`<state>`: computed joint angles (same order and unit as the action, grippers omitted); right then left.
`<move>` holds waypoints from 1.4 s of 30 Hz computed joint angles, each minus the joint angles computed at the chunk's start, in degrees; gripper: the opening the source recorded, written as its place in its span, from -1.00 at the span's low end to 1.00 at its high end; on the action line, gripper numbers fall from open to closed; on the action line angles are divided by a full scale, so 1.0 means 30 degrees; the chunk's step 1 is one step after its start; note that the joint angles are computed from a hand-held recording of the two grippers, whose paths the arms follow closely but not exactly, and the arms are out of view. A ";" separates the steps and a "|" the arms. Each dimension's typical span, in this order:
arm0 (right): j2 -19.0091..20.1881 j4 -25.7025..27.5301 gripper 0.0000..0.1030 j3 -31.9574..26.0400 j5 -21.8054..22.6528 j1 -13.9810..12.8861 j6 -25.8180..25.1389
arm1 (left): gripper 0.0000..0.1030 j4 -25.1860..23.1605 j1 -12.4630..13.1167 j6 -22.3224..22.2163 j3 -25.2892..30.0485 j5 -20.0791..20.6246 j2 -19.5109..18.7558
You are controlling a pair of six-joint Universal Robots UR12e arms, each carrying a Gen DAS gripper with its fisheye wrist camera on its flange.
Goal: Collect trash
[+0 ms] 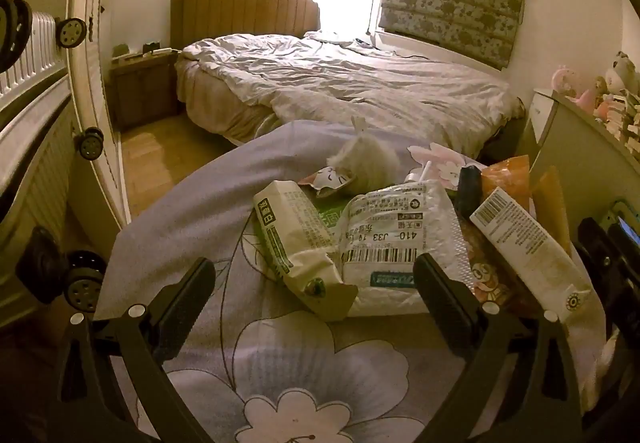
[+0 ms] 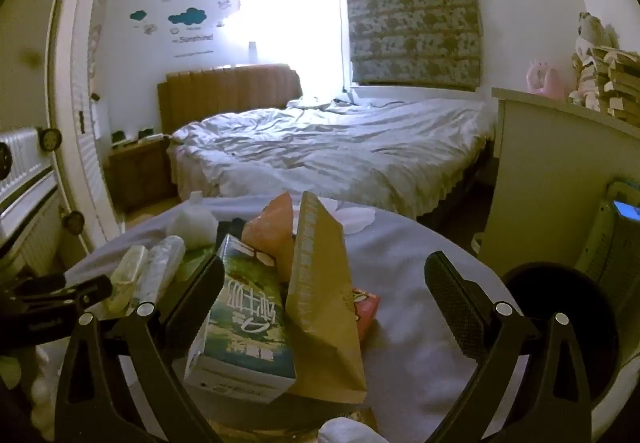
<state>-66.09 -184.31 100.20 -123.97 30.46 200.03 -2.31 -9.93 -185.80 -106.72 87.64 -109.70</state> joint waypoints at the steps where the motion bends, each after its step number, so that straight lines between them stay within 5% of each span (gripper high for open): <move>1: 0.0002 0.0017 0.92 -0.0015 0.0012 -0.0001 -0.0006 | 0.89 -0.0022 -0.0001 0.0027 0.0009 0.0017 -0.0001; 42: 0.0558 -0.0542 0.92 -0.0336 0.0086 -0.0114 -0.0313 | 0.89 0.0137 0.0151 -0.0205 -0.0058 -0.0277 -0.0157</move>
<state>-64.42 -185.94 99.19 -123.71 30.12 199.09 -1.90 -9.48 -186.42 -106.89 86.81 -110.17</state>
